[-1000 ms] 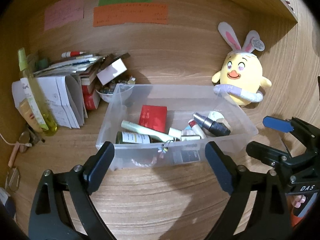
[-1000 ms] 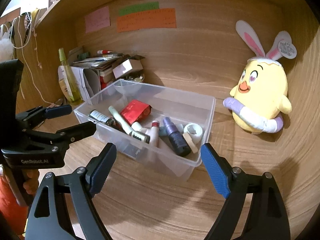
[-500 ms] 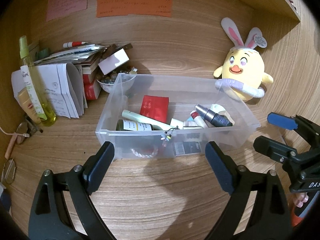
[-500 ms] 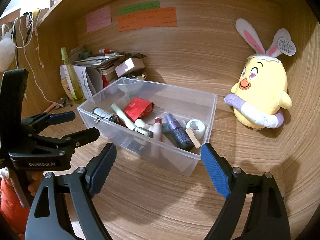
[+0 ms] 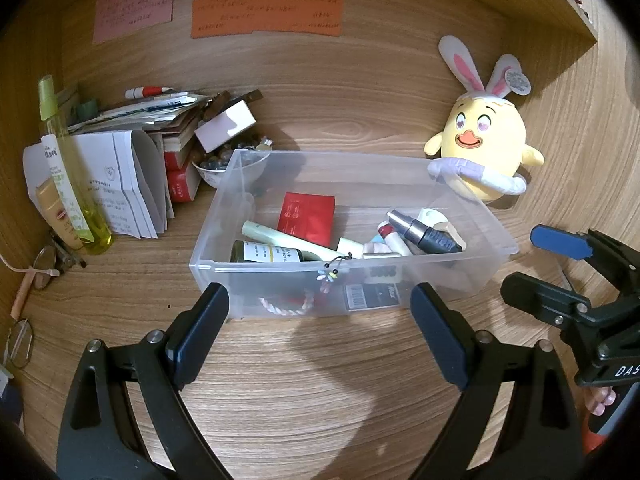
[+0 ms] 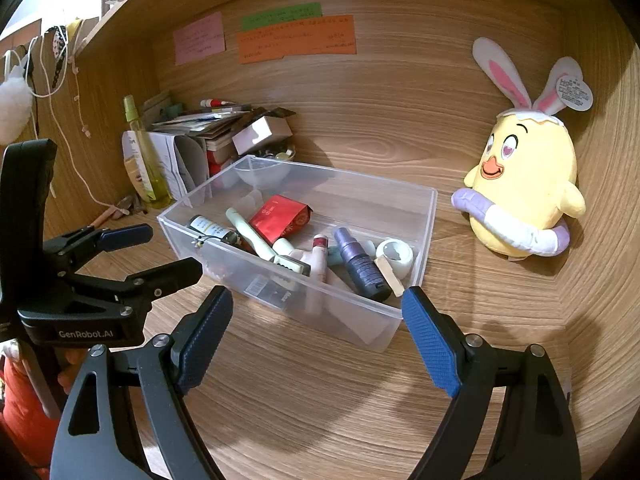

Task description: Organize objects

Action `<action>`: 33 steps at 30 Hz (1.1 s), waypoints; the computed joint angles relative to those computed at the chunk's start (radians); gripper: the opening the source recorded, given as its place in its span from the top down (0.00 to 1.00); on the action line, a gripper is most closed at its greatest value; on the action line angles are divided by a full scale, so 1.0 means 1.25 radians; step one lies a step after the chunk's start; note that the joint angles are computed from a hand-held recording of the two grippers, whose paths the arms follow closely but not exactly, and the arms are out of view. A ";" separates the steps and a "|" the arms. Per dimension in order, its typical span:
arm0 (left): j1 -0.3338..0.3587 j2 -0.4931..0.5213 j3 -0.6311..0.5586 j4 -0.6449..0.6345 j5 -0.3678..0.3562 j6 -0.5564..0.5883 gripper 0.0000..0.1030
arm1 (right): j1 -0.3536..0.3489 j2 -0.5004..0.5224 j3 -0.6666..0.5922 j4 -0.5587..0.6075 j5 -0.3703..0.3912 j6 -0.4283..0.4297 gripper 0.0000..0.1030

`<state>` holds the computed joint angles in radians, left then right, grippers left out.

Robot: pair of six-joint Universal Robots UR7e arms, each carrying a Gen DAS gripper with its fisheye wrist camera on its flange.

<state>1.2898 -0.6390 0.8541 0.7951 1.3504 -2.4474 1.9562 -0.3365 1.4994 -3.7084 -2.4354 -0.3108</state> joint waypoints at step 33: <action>-0.002 -0.010 0.013 -0.008 0.012 0.008 0.10 | 0.004 0.004 -0.008 0.000 0.002 0.005 0.18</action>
<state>1.2878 -0.6514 0.8703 0.7856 1.3658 -2.4377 1.9605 -0.3313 1.4895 -3.7078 -2.4329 -0.3049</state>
